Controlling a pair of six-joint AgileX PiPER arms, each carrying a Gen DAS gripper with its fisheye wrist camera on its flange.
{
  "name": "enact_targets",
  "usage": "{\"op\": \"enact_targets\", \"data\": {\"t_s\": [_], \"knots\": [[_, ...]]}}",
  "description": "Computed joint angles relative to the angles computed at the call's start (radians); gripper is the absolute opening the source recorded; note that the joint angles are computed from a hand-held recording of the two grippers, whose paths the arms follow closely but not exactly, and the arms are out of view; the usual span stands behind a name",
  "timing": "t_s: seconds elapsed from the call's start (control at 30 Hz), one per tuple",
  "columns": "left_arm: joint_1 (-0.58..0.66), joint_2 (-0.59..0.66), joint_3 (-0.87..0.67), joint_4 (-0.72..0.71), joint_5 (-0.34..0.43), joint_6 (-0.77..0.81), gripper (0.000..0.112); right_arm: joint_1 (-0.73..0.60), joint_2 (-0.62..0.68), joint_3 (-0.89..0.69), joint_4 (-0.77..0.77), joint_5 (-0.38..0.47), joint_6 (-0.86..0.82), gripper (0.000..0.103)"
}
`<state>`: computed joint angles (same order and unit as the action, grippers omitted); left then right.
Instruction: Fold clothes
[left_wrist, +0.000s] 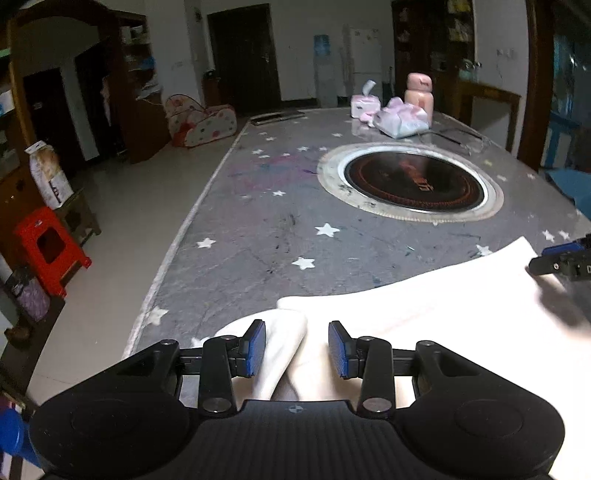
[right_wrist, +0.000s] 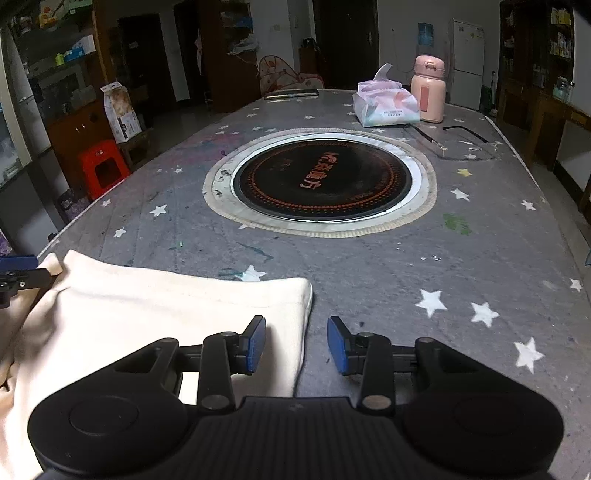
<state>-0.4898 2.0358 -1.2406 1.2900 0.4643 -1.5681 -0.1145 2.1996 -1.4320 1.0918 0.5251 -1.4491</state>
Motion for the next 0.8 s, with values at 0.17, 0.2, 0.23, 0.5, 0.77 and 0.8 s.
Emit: {"op": "enact_targets", "data": {"t_s": [0.17,0.2,0.23,0.5,0.77,0.8], "knots": [[0.011,0.018,-0.014,0.003,-0.053,0.043,0.038,0.006,0.012,0.004,0.047,-0.012,-0.048,0.004],[0.013,0.026,-0.025,-0.015,-0.057,0.063,0.038,0.007,0.004,0.018,0.072,-0.027,-0.076,0.004],[0.016,0.035,-0.038,-0.033,-0.061,0.083,0.038,0.008,-0.005,0.032,0.101,-0.044,-0.111,0.003],[0.022,0.187,-0.281,-0.264,-0.061,0.413,0.038,-0.012,-0.027,0.052,0.238,-0.153,-0.263,0.003],[0.032,0.323,-0.534,-0.459,0.011,0.611,0.038,-0.041,0.030,-0.035,0.069,-0.197,-0.077,0.015],[0.030,0.311,-0.513,-0.442,0.003,0.592,0.038,-0.049,0.019,-0.022,0.094,-0.187,-0.104,0.016]]}}
